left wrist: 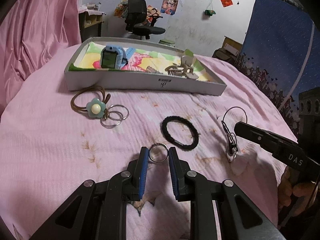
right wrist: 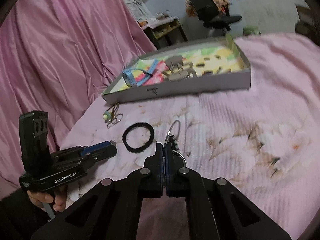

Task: Organize jewelry
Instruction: 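Carry the ring and hoops into the white tray and open both tools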

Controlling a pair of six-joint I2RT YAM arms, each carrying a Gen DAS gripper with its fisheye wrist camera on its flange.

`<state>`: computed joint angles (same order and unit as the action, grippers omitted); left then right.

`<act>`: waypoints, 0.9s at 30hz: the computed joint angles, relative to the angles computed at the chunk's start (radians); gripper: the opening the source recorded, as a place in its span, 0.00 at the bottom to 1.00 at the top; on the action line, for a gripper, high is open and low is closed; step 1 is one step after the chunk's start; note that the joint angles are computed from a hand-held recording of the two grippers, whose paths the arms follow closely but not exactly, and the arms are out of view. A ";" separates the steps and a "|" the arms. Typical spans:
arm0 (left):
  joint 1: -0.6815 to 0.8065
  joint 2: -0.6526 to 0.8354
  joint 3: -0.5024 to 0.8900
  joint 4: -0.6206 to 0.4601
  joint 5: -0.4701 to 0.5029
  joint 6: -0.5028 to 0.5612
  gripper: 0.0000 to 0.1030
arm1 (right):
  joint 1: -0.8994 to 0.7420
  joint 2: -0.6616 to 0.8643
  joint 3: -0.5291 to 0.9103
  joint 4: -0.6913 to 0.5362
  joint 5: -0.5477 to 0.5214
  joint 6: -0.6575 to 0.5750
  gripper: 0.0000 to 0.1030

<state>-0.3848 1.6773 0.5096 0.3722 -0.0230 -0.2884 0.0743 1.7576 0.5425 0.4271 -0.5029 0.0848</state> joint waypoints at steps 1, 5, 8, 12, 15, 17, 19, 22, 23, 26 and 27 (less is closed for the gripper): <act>0.002 -0.011 -0.007 0.006 0.004 0.001 0.19 | 0.003 -0.014 -0.009 0.006 0.011 -0.008 0.02; -0.005 -0.068 -0.037 0.038 0.000 0.000 0.19 | 0.010 -0.080 -0.050 0.054 0.036 -0.028 0.02; -0.012 -0.093 -0.046 0.061 -0.012 0.003 0.19 | 0.000 -0.127 -0.083 0.108 0.022 -0.042 0.02; -0.004 -0.104 -0.030 0.085 -0.026 0.007 0.19 | 0.004 -0.178 -0.110 0.179 0.022 -0.059 0.02; 0.018 -0.097 -0.001 0.094 -0.017 0.000 0.19 | 0.013 -0.193 -0.100 0.220 0.037 -0.072 0.02; 0.035 -0.082 0.022 0.107 -0.006 -0.005 0.19 | 0.010 -0.182 -0.069 0.223 0.027 -0.079 0.02; 0.050 -0.058 0.052 0.112 0.001 0.000 0.19 | 0.013 -0.163 -0.036 0.225 0.030 -0.082 0.02; 0.077 0.008 0.138 0.111 0.017 0.009 0.19 | 0.011 -0.121 0.018 0.233 0.029 -0.085 0.02; 0.081 0.026 0.164 0.107 0.018 0.008 0.19 | 0.011 -0.106 0.036 0.244 0.034 -0.085 0.02; 0.089 0.103 0.266 0.079 0.015 0.018 0.19 | 0.033 -0.059 0.088 0.263 0.096 -0.089 0.02; 0.088 0.129 0.300 0.062 0.008 0.024 0.19 | 0.044 -0.044 0.102 0.267 0.126 -0.093 0.02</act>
